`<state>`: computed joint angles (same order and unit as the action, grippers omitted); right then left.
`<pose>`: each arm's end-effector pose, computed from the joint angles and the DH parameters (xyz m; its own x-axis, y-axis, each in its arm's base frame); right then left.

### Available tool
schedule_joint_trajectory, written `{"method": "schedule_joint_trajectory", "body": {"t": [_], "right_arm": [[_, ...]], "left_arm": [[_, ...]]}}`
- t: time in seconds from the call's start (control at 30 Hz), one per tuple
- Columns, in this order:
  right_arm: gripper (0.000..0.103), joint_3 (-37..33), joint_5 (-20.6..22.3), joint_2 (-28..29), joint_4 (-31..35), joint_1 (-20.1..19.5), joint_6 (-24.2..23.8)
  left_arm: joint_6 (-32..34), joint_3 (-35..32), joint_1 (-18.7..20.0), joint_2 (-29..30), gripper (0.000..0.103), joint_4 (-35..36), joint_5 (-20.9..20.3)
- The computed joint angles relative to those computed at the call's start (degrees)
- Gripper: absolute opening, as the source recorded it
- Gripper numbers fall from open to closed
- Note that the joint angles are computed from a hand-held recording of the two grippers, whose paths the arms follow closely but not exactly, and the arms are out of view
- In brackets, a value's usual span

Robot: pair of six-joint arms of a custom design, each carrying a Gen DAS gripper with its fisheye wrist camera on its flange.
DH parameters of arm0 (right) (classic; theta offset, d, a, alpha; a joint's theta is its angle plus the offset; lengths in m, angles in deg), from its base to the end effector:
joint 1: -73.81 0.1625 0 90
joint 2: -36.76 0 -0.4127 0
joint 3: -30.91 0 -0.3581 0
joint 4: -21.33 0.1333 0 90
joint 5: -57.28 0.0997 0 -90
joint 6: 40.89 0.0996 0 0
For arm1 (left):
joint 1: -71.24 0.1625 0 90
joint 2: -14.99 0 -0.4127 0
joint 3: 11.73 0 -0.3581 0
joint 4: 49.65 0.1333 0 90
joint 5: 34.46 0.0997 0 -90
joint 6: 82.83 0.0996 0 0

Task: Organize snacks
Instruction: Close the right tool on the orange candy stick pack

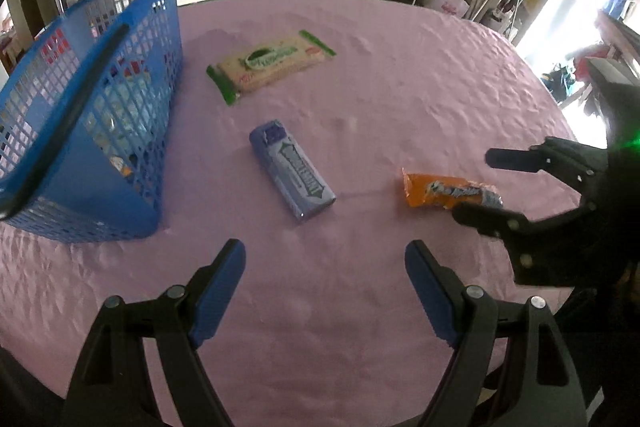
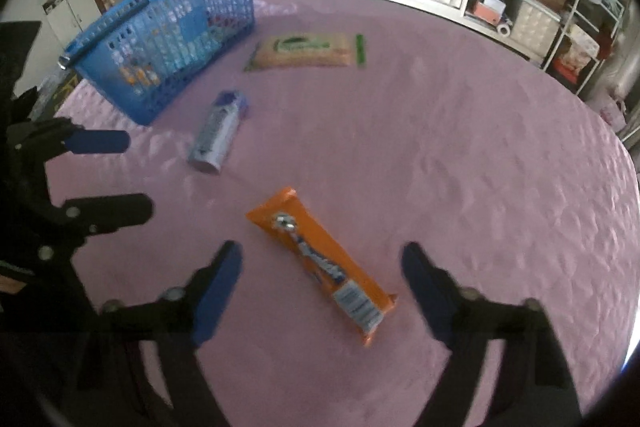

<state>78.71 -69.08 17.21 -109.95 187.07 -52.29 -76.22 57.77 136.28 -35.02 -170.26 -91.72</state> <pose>0.3919 -0.7236 0.0754 -0.7010 -0.3683 0.6108 -0.5338 0.8388 -0.1068 -0.1328 -0.7288 0.2962 -0.7536 0.3611 -0.5493 0.5042 0.8537 -0.1305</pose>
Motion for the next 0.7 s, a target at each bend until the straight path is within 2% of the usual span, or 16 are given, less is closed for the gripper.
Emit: {"method": "schedule_joint_trajectory", "body": {"t": [0.07,0.17,0.23,0.43,0.53,0.63,0.7], "right_arm": [[0.069,0.3,1.7,-0.1,0.3,-0.7,-0.1],[0.056,0.2,2.8,0.3,1.1,-1.1,-0.3],[0.048,0.6,2.3,0.5,0.7,-1.0,-1.1],[0.04,4.7,2.6,-0.9,-5.1,-1.0,0.6],[0.036,7.3,2.2,-1.6,-9.3,-1.0,0.2],[0.031,7.8,1.8,-1.7,-10.7,-0.9,1.2],[0.027,8.5,2.7,-2.2,-11.6,-1.1,3.4]], "left_arm": [[-0.9,-0.1,0.1,0.0,0.08,1.0,0.0],[-1.2,0.1,0.3,-0.3,0.08,1.9,-0.1],[-1.2,0.6,0.4,-0.7,0.08,1.7,-0.1],[-2.6,-1.1,0.8,0.0,0.08,3.8,-1.7],[-1.4,-1.5,0.3,0.6,0.08,2.9,-0.8],[-0.8,-2.3,0.1,1.3,0.08,2.8,-0.7],[-0.7,-3.1,-0.1,2.2,0.08,2.5,0.2]]}}
